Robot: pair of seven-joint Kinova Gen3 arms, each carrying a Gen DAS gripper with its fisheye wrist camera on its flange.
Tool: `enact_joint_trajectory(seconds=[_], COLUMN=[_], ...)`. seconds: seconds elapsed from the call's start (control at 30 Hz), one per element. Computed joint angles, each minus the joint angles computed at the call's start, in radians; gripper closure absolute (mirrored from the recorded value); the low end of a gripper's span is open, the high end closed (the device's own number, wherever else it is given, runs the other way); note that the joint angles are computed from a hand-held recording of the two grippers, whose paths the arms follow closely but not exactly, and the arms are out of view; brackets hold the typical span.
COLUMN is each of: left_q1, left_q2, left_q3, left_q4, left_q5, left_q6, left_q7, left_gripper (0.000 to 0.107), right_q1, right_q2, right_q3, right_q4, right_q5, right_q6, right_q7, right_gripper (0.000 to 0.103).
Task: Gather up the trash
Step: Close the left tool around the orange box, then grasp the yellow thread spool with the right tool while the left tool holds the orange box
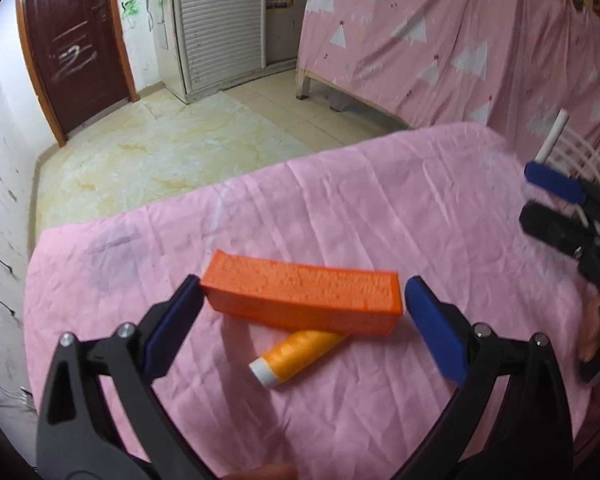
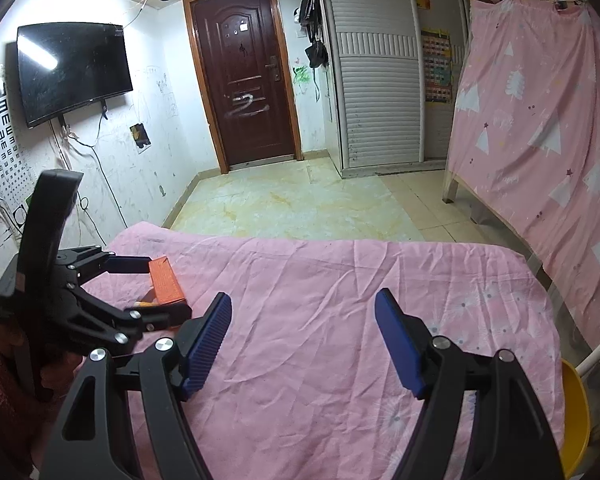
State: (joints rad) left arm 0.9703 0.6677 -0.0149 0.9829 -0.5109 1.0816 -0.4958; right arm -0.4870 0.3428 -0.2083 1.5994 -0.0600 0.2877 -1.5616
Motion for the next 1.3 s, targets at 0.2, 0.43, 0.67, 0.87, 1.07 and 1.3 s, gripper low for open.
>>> enact_joint_trajectory(seconds=[0.2, 0.43, 0.67, 0.87, 1.07, 1.3], left_q1=[0.023, 0.032, 0.044, 0.044, 0.025, 0.023], left_q2=[0.028, 0.015, -0.076, -0.14, -0.174, -0.193], left_q3=[-0.014, -0.027, -0.053, -0.035, -0.001, 0.022], left_q4=[-0.048, -0.025, 0.106, 0.195, 0.243, 0.27], left_q5=[-0.021, -0.033, -0.1, -0.177, -0.225, -0.268], left_q6=[0.051, 0.048, -0.002, -0.013, -0.007, 0.008], left_q7=[0.011, 0.064, 0.258, 0.402, 0.495, 0.562], left_gripper=[0.02, 0.02, 0.02, 0.02, 0.02, 0.02], right_q1=[-0.002, -0.033, 0.008, -0.005, -0.095, -0.228], right_q2=[0.008, 0.005, 0.018, 0.061, 0.125, 0.174], right_q3=[-0.001, 0.018, -0.065, -0.108, -0.074, 0.008], right_q4=[-0.008, -0.006, -0.025, -0.099, -0.199, -0.276], right_q5=[-0.003, 0.015, -0.013, -0.078, -0.081, 0.018], right_q6=[0.008, 0.012, 0.04, 0.119, 0.222, 0.277], right_q7=[0.0, -0.018, 0.064, 0.151, 0.151, 0.079], right_gripper=[0.035, 0.034, 0.034, 0.033, 0.032, 0.032])
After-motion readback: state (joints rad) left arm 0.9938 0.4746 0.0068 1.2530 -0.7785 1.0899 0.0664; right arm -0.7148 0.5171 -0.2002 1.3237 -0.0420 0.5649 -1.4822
